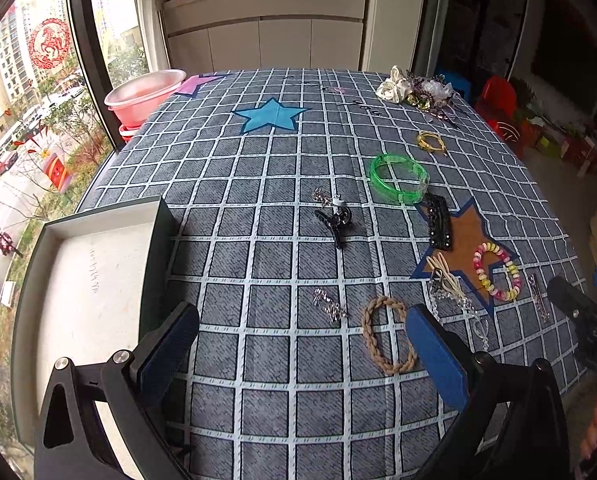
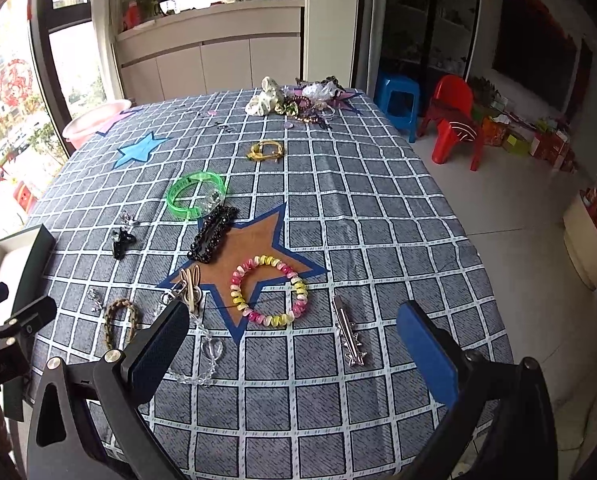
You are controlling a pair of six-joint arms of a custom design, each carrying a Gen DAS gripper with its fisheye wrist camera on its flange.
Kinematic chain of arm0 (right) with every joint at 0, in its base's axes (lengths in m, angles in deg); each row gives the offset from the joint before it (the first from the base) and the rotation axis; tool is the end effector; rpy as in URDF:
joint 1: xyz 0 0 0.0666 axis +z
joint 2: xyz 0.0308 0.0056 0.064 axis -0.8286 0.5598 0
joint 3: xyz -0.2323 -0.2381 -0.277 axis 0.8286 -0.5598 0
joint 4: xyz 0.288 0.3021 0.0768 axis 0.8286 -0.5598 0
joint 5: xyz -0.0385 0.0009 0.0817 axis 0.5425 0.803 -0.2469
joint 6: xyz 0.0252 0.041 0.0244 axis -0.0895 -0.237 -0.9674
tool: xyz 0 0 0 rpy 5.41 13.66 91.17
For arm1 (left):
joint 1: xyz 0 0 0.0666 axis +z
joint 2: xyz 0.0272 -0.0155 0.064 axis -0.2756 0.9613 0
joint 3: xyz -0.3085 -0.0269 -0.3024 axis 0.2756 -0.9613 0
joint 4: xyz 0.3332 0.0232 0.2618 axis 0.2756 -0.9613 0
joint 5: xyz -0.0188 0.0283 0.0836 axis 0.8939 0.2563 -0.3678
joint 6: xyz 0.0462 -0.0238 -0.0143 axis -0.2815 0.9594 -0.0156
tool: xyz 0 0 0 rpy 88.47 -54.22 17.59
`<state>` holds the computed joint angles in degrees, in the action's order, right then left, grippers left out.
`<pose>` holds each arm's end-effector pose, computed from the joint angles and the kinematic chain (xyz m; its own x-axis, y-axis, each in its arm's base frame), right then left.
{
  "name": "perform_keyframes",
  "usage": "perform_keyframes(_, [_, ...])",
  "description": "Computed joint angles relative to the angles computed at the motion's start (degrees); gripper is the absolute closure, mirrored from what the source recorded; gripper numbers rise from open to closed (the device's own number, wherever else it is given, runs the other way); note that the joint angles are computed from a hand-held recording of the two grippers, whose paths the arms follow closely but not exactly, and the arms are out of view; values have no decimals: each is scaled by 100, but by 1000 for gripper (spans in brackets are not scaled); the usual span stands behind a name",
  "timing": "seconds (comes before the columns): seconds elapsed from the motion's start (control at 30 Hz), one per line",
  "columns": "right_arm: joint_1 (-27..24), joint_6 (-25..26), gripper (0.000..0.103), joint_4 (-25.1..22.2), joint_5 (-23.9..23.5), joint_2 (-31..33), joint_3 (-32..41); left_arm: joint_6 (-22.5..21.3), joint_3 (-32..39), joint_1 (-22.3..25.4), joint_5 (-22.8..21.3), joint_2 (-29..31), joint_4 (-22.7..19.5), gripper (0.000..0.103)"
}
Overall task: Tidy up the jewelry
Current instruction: 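Grasp the pink-yellow beaded bracelet with the right tool while the left tool grasps the black claw clip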
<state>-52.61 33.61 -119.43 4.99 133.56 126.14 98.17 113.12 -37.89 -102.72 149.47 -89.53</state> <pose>0.5325 0.0298 0.4962 -0.7777 -0.0362 -0.6275 -0.0333 0.9993 -0.0164 0.5659 -0.2187 0.4711 -0.8163 -0.0703 -0.5733 -0.0717 0.9972 -0.0201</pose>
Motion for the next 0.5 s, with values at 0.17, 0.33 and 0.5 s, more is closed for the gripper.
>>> perform_keyframes(0.17, [-22, 315, 0, -185, 149, 469, 291, -49, 495, 90, 3, 485, -64, 0])
perform_keyframes(0.33, [-116, 365, 0, -439, 159, 970, 661, -55, 1084, 147, 64, 1034, -307, 0])
perform_keyframes(0.5, [-143, 573, 0, -628, 166, 1309, 899, -42, 1544, 178, 137, 1470, -615, 0])
